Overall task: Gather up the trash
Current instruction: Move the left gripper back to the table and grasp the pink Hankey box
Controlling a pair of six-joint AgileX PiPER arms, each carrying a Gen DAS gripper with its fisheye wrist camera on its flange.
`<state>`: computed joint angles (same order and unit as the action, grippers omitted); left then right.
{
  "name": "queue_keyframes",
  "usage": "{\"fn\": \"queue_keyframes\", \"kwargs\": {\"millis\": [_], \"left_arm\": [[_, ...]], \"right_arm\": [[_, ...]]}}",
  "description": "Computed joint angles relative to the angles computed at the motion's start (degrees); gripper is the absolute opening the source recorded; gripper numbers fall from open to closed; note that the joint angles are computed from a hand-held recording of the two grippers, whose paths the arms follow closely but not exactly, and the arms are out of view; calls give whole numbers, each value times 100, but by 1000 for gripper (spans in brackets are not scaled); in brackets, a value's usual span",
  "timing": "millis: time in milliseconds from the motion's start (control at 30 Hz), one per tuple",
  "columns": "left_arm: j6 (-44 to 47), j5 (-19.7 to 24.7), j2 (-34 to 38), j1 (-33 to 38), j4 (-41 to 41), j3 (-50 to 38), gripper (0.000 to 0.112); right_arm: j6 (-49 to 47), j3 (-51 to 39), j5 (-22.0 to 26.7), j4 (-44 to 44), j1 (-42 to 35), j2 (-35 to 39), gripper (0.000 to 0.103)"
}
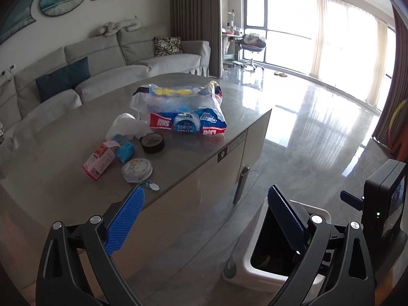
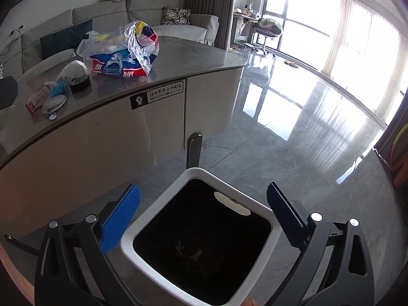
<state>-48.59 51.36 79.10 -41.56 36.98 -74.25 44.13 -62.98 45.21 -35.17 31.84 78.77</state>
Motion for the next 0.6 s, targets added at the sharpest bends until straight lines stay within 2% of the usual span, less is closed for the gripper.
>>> {"fn": "queue_keyframes", "kwargs": {"millis": [133, 267, 600], "left_arm": [[-18, 36, -119, 133, 48, -8, 97], [38, 95, -228, 362, 13, -57, 98], [609, -17, -411, 1409, -419, -110, 99]], "right_arm": [[142, -449, 359, -123, 299, -5, 98], [-53, -968, 470, 92, 454, 130, 98], [-163, -2007, 775, -256, 1034, 675, 98]]}}
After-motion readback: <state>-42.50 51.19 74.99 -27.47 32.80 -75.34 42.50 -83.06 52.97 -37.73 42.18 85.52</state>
